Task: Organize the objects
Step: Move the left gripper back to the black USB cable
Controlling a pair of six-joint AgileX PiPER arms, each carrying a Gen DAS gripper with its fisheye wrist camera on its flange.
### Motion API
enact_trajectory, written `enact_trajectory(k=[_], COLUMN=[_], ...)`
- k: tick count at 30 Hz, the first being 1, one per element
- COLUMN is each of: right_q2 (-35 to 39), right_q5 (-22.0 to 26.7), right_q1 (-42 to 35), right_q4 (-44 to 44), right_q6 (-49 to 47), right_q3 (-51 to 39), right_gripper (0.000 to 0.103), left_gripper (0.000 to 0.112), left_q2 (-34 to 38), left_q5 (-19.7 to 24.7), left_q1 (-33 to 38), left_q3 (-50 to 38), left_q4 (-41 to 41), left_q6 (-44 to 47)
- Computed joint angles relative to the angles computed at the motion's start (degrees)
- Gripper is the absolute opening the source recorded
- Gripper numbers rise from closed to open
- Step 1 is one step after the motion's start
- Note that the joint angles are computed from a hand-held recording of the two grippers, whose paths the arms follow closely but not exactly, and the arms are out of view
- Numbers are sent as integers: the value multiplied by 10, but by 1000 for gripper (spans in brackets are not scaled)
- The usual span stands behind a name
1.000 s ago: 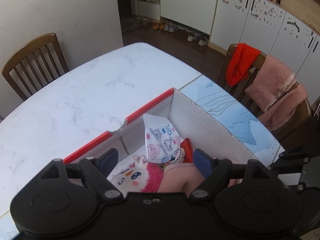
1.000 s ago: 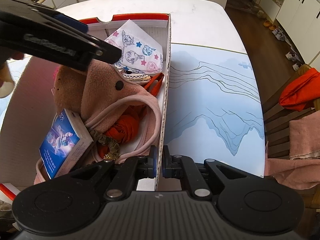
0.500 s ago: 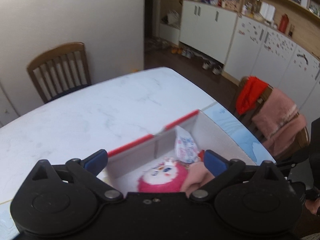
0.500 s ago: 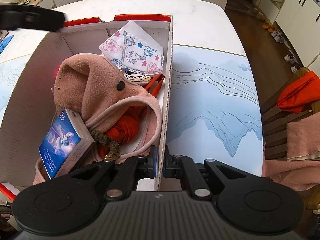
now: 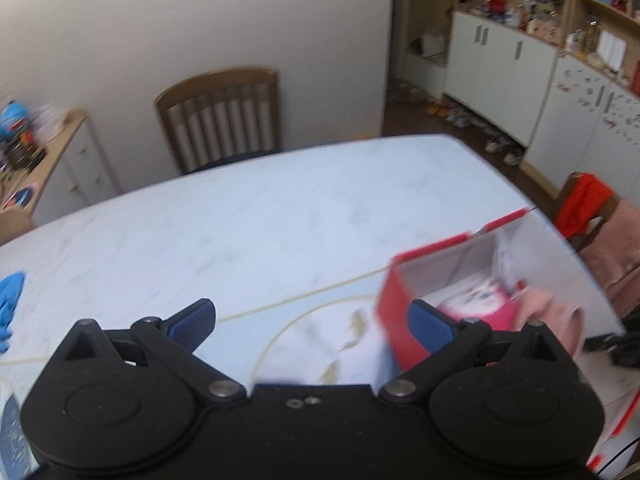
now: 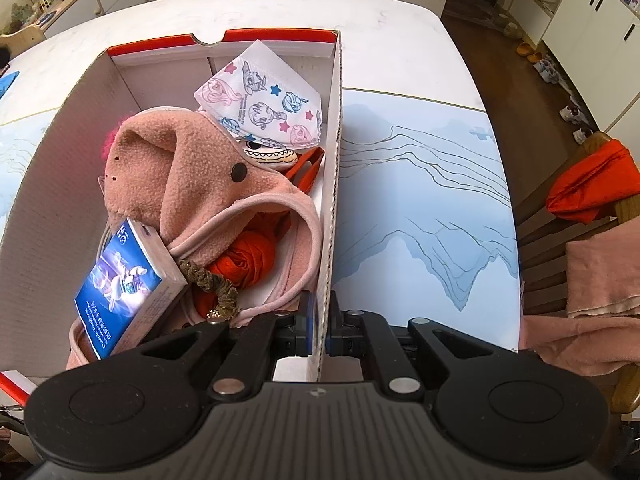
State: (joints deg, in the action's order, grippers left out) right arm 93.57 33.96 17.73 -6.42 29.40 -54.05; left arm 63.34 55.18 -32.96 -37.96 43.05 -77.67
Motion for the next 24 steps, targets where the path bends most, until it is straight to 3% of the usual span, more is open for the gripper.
enact_trajectory(k=[8,14,19,24], right_q2=[8,11,11,11], right_q5=[16,25,25,25], right_q1=[10,12,12,13], right_q4=[-20,-25,-25,-26], right_q6=[28,34,36,37], right_q3=[-12,-18,-19,-19], right_gripper=[5,5,5,5], left_gripper=[102,101,99,89], left_q2=[-39,-13,20,35], left_q5=[-23,-76,-103,-121], left_q1=[25,37,7,6], left_q3=[110,167,197,205], left_q4=[-48,-75,-68,-64], left_q6=[-31,-70,-139,-166])
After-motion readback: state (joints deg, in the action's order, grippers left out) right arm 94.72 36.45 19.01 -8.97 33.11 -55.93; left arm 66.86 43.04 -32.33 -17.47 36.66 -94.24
